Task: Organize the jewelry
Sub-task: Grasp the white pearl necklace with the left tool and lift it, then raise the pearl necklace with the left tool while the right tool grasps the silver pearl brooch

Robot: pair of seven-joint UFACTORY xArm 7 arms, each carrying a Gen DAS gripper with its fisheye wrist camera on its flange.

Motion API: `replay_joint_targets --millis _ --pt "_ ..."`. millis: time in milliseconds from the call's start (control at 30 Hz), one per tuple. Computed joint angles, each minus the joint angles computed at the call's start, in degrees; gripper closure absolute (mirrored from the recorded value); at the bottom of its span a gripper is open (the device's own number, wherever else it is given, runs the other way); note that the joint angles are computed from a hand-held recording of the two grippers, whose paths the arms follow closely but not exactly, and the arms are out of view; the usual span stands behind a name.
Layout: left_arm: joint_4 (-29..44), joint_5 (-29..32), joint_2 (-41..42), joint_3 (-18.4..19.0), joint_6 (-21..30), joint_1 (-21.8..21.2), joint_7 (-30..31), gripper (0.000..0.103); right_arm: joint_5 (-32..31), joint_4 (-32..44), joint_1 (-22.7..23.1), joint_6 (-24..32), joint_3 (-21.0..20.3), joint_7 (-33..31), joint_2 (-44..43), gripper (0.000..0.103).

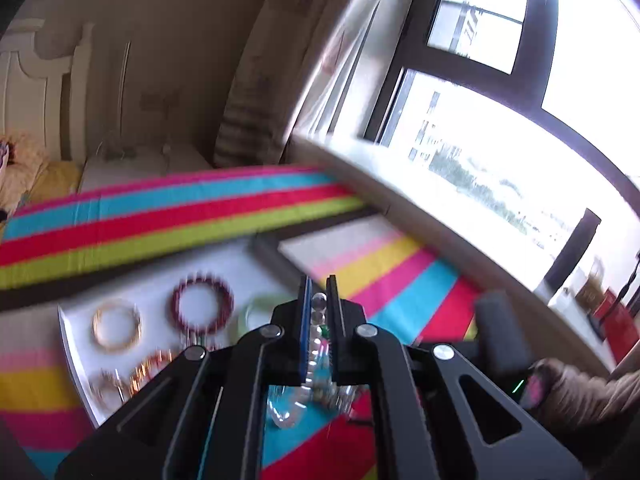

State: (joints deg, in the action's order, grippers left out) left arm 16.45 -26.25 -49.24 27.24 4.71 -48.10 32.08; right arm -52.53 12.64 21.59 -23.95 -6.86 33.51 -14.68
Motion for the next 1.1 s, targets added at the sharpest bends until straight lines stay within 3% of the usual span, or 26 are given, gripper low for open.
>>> replay_joint_targets --millis 100,167,300,367,400,433,500,567,633,833,1100 --pt "4.42 -0.15 0.31 -0.71 1.35 -0.94 -0.72 0.096 -4.54 2.42 2.17 2.51 -1.58 3.85 0.85 0.032" --pt "7.57 -0.67 0.44 -1.39 2.27 -1.59 -1.16 0.096 -0.52 2.33 0.97 3.48 2.25 0.59 0.79 0.022" --pt "12.24 -1.41 0.25 -4.21 4.15 -0.44 -2.06 0.096 11.40 2.14 -1.70 5.11 10.32 -9.11 1.73 0.021" --pt "14.78 -1.51 0.06 -5.78 4.96 0.67 -2.55 0.096 11.76 2.72 0.08 5.03 8.34 -9.61 3.31 0.021" --pt "15.87 -1.66 0.13 -6.05 5.37 0.92 -2.62 0.096 9.12 2.95 2.11 3.93 4.88 -7.82 3.91 0.022" --pt "16.84 -1.76 -0.03 -6.61 5.79 1.53 -2.83 0.096 8.40 2.93 2.66 3.47 3.82 -7.56 3.98 0.029" --pt "18.35 -1.77 -0.37 -7.65 6.16 3.02 -3.13 0.096 10.60 2.04 1.17 3.23 5.22 -10.17 3.16 0.038" --pt "19.18 -1.96 -1.32 -8.07 6.66 4.06 -3.36 0.096 8.76 1.68 1.91 1.62 2.50 -8.61 3.06 0.052" --pt "18.92 -2.12 -2.64 -8.32 6.96 4.92 -3.47 0.096 8.83 1.13 0.97 0.35 2.25 -8.51 2.58 0.056" --pt "18.02 -1.72 -4.43 -7.66 7.81 7.50 -3.35 0.096 12.53 -0.18 -1.25 -0.96 5.03 -11.37 1.79 0.058" --pt "18.11 -0.85 -5.83 -7.81 10.76 11.74 -3.04 0.096 5.76 0.50 0.62 -1.71 0.11 -5.73 -1.03 0.058"
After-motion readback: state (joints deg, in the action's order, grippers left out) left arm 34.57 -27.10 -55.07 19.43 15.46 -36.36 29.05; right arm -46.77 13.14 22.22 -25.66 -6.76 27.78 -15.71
